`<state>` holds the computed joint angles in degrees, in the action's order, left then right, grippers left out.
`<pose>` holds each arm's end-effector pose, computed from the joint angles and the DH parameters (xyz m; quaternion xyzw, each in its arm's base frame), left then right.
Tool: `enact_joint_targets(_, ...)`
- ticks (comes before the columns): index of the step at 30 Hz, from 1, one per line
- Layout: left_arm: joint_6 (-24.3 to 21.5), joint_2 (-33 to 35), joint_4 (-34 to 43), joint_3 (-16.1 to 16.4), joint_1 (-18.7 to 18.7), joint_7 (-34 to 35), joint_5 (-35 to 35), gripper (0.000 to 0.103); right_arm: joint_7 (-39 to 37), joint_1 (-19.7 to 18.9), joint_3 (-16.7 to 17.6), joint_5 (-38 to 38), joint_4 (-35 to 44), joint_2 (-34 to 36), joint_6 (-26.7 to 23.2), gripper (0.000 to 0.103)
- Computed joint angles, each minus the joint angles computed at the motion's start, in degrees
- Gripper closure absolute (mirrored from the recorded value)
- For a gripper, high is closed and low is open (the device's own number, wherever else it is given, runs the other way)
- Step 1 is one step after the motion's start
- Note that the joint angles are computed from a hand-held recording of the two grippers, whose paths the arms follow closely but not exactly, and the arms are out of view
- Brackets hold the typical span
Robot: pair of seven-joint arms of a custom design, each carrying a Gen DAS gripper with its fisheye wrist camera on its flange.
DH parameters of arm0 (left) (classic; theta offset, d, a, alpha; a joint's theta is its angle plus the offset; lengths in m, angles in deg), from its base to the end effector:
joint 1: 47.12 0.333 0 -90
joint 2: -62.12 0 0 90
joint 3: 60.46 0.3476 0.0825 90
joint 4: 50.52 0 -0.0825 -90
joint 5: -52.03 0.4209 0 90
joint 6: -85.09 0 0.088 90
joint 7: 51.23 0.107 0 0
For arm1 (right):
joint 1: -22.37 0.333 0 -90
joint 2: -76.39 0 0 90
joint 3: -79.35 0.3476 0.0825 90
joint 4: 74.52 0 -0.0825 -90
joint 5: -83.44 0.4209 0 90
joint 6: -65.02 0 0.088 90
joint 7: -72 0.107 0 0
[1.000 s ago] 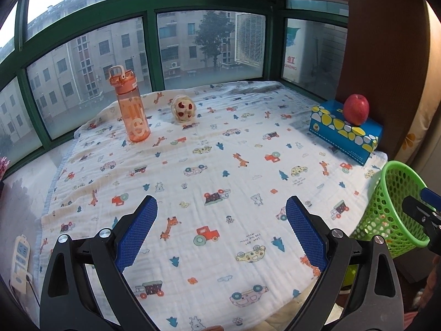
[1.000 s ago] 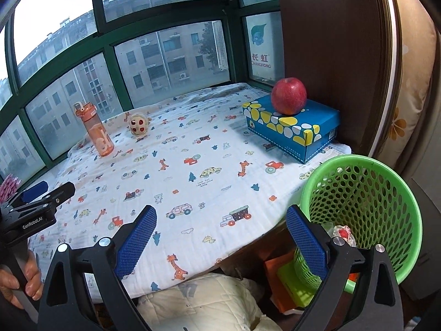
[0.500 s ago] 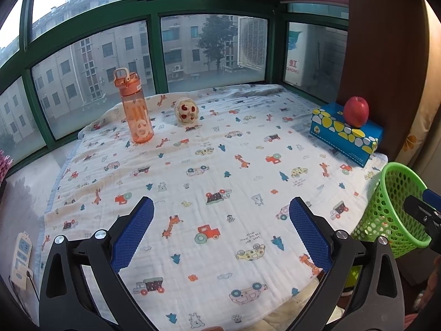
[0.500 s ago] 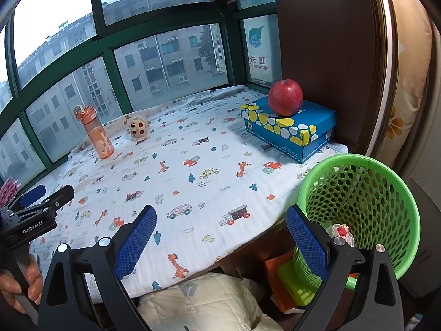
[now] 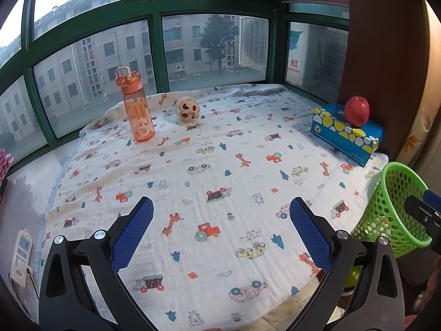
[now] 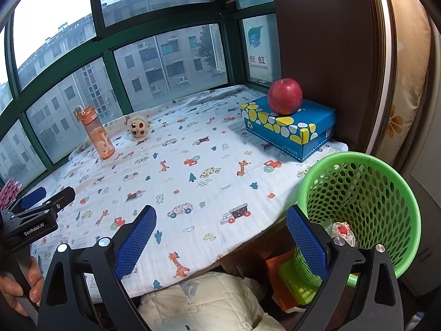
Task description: Collect trash
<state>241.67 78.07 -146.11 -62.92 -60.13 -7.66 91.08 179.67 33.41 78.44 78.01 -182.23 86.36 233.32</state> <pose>0.6995 -0.2147 0.5459 -0.6459 0.6295 -0.2943 0.3163 0.6789 0.1282 0.5385 -0.6241 0.6537 -0.2460 0.3503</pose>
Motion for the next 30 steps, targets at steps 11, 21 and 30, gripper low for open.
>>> enact_joint_targets(11,-0.26,0.19,0.29,0.12,-0.12,-0.17,0.01,0.005,-0.09,0.02,0.01,0.21,-0.19,-0.09,0.01,0.011)
enact_joint_targets(21,-0.35,0.17,0.21,0.04,-0.14,-0.14,-0.05,0.005,-0.15,-0.01,0.11,0.43,-0.29,-0.03,0.19,0.011)
enact_joint_targets(30,-0.43,0.22,0.07,-0.01,-0.14,-0.24,-0.09,0.005,0.18,0.07,0.06,0.24,-0.32,-0.01,0.13,0.011)
